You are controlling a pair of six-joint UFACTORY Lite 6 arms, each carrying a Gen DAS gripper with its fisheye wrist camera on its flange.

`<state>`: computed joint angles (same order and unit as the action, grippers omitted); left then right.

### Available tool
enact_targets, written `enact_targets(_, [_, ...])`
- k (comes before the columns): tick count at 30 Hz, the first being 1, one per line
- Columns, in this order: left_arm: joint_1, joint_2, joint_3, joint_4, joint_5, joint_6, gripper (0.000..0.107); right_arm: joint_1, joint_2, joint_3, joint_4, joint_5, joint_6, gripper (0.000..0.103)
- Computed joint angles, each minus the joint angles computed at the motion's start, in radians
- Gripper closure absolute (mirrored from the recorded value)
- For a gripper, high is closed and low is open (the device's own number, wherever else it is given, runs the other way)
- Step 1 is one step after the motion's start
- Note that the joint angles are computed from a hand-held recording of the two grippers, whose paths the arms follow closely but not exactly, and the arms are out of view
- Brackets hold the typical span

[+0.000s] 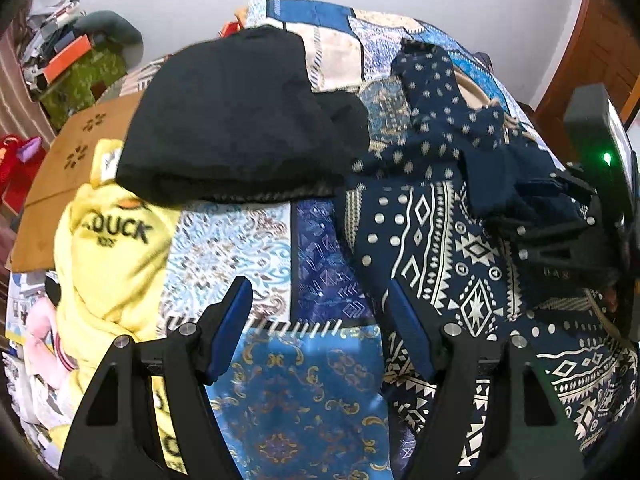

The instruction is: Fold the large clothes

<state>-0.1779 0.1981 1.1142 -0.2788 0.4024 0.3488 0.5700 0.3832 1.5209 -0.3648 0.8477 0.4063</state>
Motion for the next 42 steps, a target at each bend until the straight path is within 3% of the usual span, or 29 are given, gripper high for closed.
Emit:
enact_targets(4, [-0.009,0.019,-0.009,-0.031,-0.007,0.020,0.038,-0.007,-0.016,-0.009,0.012,-0.022,0.003,0.073])
enact_targets(6, [-0.017,0.030,-0.007,-0.049,-0.004,0.025,0.038,-0.025,-0.038,-0.022,0.036,-0.048,-0.017,0.091])
enact_targets(7, [-0.024,0.041,-0.004,-0.064,0.001,0.030,0.038,-0.030,-0.057,-0.032,0.038,-0.054,-0.016,0.093])
enact_targets(11, [-0.075,0.081,-0.003,-0.019,-0.009,-0.023,0.038,-0.041,-0.162,-0.086,0.006,-0.081,0.014,0.094])
enact_targets(15, [-0.138,0.120,-0.012,0.170,-0.043,-0.216,0.038,-0.063,-0.335,-0.176,-0.072,-0.105,0.071,0.094])
enact_targets(20, [-0.157,0.138,-0.018,0.215,-0.059,-0.303,0.036,-0.178,-0.496,-0.208,-0.008,-0.098,-0.007,0.094])
enact_targets(27, [-0.160,0.124,-0.040,0.293,-0.064,-0.399,0.033,-0.426,-0.681,-0.293,0.175,-0.099,-0.206,0.095])
enact_targets(34, [-0.204,0.120,-0.040,0.485,-0.052,-0.615,0.031,-0.692,-0.819,-0.474,0.416,-0.104,-0.453,0.095])
enact_targets(42, [-0.205,0.118,-0.045,0.522,-0.049,-0.672,0.028,-1.015,-0.856,-0.713,0.684,-0.083,-0.778,0.095])
